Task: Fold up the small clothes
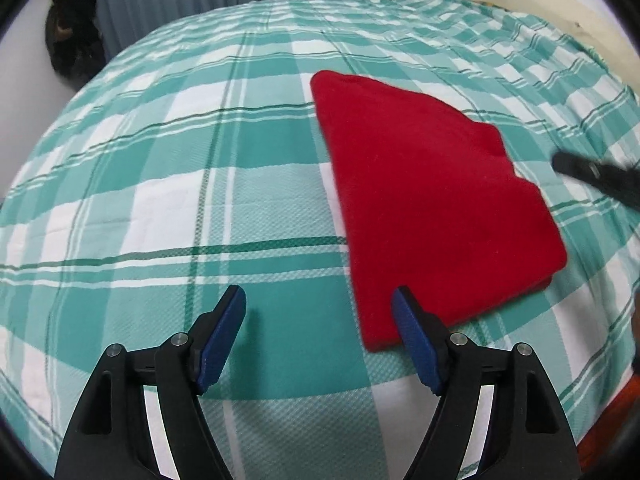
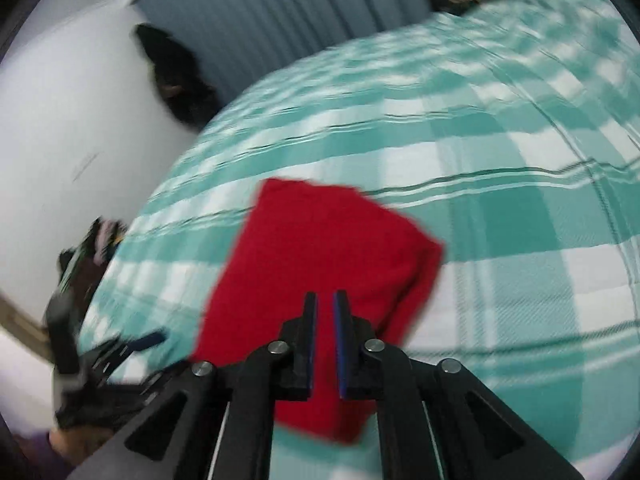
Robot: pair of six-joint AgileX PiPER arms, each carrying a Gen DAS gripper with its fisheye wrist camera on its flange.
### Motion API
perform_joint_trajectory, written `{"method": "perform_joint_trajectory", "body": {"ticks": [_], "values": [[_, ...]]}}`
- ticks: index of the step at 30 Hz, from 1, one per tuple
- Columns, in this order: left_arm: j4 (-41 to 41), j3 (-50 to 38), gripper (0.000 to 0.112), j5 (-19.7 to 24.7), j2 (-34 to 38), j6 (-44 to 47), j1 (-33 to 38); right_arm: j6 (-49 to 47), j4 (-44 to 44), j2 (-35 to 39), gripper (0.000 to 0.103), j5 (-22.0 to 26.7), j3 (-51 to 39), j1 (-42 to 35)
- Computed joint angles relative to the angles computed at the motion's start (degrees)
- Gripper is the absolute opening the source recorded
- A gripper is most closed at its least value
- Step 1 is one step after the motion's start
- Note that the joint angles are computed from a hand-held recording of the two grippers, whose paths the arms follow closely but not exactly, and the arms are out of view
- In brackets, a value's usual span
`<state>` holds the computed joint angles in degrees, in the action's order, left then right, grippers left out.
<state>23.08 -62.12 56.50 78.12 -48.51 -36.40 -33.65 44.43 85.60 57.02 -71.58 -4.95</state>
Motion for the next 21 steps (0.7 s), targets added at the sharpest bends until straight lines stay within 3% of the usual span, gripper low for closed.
{"method": "perform_joint_trajectory", "body": {"ticks": [4,6,9,13,17,19,21], "values": [[0.21,-0.46,0.077,1.96,-0.14,-0.93,-0.63,1.67,-5.95,-2.26,0.017,-4.10,10.31,3.85],[0.89,-0.90,0.077,3.63,-0.53,-1.36,-1.18,0.52,-3.78,-4.09,0.015,-5.07,15.38,2.31],[1.53,-0.93,0.077,5.12,-1.26,-1.57,-1.61,3.19,-5.72,-8.76,0.017,-4.32,17.01,1.44],[1.88,-0.51,0.077,6.45,-1.82,-2.53,-2.50,9.54,-11.85,-15.04,0.049,-3.03,19.26,0.88],[3.62,1.09,0.079,7.72,-2.94,-5.00,-4.98,9.70,-15.79,-21.37,0.061,-4.33,25.62,-0.38],[4.94,3.14,0.084,8.27,-3.65,-7.04,-6.39,4.35,-13.40,-25.81,0.070,-6.80,32.10,-2.90],[6.96,7.39,0.090,8.05,-5.09,-10.94,-8.32,0.39,-11.23,-32.74,0.078,-13.40,39.52,-1.41]]}}
